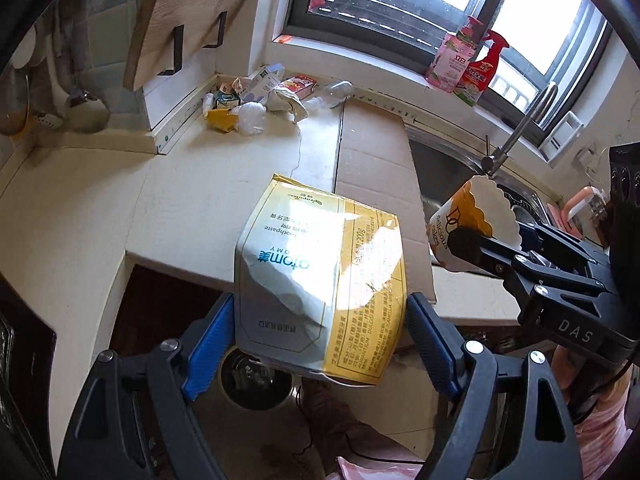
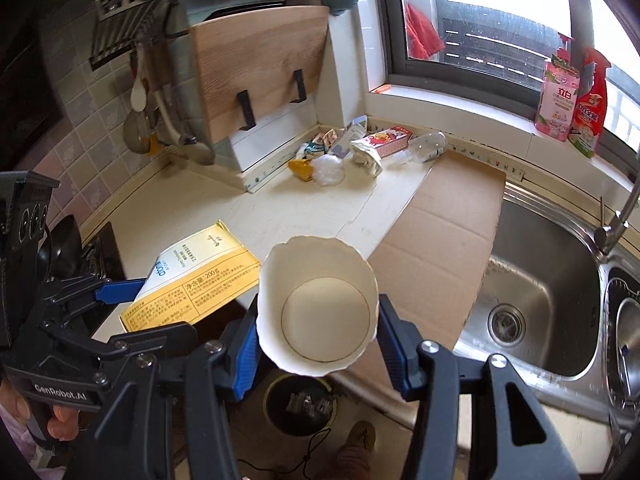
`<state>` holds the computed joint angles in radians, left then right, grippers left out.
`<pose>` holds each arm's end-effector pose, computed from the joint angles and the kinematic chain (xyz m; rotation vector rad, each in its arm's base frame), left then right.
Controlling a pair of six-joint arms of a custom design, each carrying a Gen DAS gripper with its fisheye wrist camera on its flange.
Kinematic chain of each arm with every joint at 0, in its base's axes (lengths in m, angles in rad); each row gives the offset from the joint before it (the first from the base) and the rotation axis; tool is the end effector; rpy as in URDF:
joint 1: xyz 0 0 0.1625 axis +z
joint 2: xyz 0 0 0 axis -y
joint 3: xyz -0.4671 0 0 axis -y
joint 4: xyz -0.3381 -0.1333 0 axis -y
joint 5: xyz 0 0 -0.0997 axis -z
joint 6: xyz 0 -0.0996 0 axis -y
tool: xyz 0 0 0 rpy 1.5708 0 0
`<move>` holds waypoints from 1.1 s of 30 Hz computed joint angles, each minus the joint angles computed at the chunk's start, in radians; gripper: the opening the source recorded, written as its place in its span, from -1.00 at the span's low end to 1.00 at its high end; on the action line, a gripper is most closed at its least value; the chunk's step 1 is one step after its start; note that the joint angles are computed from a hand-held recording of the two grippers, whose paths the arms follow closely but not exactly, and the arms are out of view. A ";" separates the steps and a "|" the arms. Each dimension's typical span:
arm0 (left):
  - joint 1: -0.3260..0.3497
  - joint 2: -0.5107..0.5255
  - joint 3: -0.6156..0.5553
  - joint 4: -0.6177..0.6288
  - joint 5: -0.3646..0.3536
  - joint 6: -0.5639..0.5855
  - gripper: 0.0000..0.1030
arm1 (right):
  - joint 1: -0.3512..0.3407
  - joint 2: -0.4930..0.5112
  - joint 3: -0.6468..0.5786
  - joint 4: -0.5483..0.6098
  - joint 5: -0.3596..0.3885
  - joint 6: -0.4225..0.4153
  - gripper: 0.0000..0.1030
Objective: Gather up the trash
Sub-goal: 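Lift box and cup and carry them down over the black bin with both tools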
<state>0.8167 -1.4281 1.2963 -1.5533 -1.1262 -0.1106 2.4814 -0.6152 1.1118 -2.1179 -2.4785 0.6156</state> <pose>-0.2214 -0.4930 0.5913 0.8380 2.6268 -0.4043 0.6508 -0.4359 0.2148 0.3213 -2.3622 0.8472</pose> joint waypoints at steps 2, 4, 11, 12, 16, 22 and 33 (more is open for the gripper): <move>0.000 -0.032 0.013 0.021 -0.005 -0.001 0.61 | 0.023 0.003 0.008 0.022 0.001 0.040 0.02; 0.001 -0.064 0.025 0.044 -0.014 -0.002 0.61 | 0.044 0.007 0.016 0.042 0.007 0.083 0.02; 0.009 -0.144 0.051 0.111 -0.025 -0.017 0.61 | 0.082 0.021 0.037 0.110 0.058 0.199 0.02; 0.010 -0.152 0.055 0.119 -0.023 -0.019 0.61 | 0.085 0.025 0.036 0.119 0.064 0.207 0.02; 0.020 -0.174 0.069 0.142 -0.014 -0.031 0.61 | 0.088 0.035 0.055 0.120 0.100 0.229 0.02; 0.039 -0.186 0.084 0.166 0.015 -0.066 0.61 | 0.080 0.055 0.059 0.118 0.151 0.205 0.02; 0.094 -0.202 0.190 0.163 0.034 -0.108 0.61 | 0.038 0.054 0.143 0.070 0.233 0.162 0.02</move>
<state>0.9106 -1.6306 1.4860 -1.3903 -1.0927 -0.2185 2.5191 -0.5611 1.2548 -2.0480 -2.2453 0.7773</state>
